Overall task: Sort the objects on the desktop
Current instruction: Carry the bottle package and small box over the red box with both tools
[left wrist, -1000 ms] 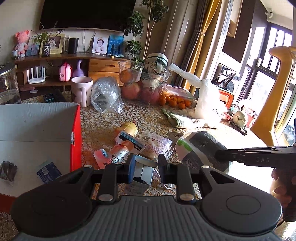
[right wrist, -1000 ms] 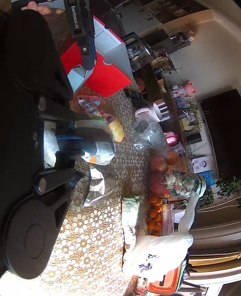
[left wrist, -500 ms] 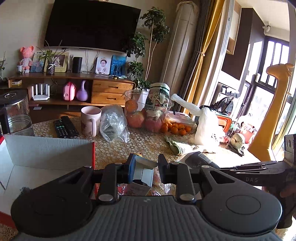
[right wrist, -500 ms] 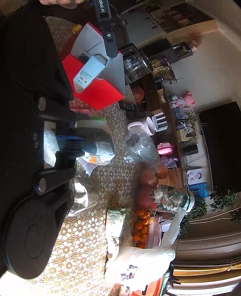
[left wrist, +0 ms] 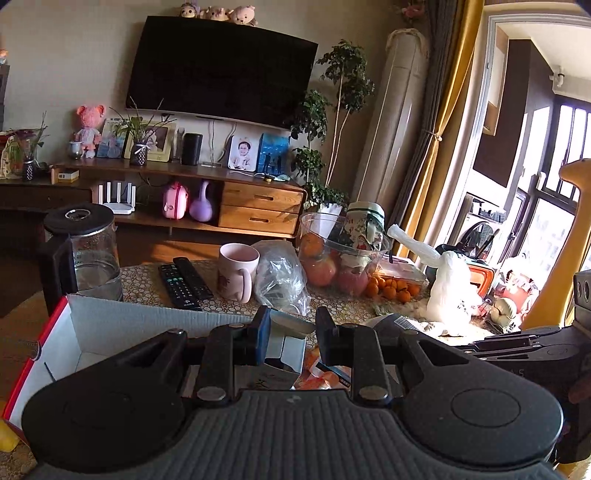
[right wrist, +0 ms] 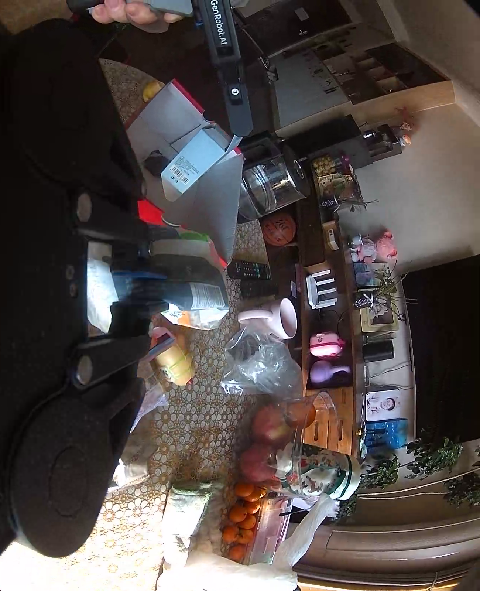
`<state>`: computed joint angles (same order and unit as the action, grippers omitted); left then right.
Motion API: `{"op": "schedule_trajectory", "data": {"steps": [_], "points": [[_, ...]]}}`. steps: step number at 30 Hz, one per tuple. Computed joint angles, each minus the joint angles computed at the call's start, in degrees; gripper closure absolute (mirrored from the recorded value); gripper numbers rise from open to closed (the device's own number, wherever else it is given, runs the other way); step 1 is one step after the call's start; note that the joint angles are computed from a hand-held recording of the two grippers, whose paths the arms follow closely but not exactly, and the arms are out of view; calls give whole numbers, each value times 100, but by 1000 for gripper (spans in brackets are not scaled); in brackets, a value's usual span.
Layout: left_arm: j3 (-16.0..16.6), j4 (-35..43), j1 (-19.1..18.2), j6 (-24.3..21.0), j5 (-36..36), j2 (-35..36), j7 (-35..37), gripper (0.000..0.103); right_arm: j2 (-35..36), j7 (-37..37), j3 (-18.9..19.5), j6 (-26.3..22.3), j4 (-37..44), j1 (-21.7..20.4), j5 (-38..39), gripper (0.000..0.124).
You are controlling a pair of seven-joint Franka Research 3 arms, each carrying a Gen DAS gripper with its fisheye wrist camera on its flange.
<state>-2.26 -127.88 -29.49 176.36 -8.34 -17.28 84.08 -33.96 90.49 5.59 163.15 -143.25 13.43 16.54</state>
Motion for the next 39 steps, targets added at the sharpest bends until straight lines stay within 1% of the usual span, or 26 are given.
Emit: {"op": "schedule_trajectory", "data": {"steps": [4, 9, 11, 16, 21, 23, 24, 28, 30, 33, 37, 39], "points": [[41, -69, 199, -24, 91, -71, -11, 78, 425, -26, 113, 115, 390, 115, -46, 113], [161, -187, 360, -39, 135, -125, 1, 78, 979, -2, 284, 219, 862, 233, -200, 113], [149, -234, 472, -1, 181, -113, -47, 78, 1195, 54, 373, 236, 1042, 249, -309, 113], [236, -313, 599, 55, 235, -41, -83, 78, 1681, 283, 514, 249, 1422, 301, -576, 113], [286, -220, 761, -22, 234, 159, -48, 78, 2133, 724, 675, 182, 1744, 262, -1127, 113], [256, -169, 868, -55, 233, 255, -27, 78, 2291, 861, 664, 164, 1840, 307, -1296, 113], [284, -143, 861, -66, 176, 303, 32, 78, 2358, 924, 649, 154, 1881, 330, -1372, 113], [129, 9, 1123, -77, 211, 532, 30, 78, 2644, 1281, 640, 115, 2042, 381, -1867, 113], [-3, 97, 1305, -78, 319, 642, -45, 78, 2798, 1507, 633, 29, 2152, 404, -2204, 113], [-201, 232, 1571, -108, 572, 819, -192, 78, 3000, 1626, 536, -98, 2314, 528, -2457, 113], [-361, 378, 1793, -216, 798, 1009, -343, 78, 3194, 1822, 411, -241, 2478, 670, -2794, 113], [-425, 439, 1879, -263, 894, 1097, -425, 78, 3309, 1975, 359, -397, 2601, 733, -2999, 113]]}}
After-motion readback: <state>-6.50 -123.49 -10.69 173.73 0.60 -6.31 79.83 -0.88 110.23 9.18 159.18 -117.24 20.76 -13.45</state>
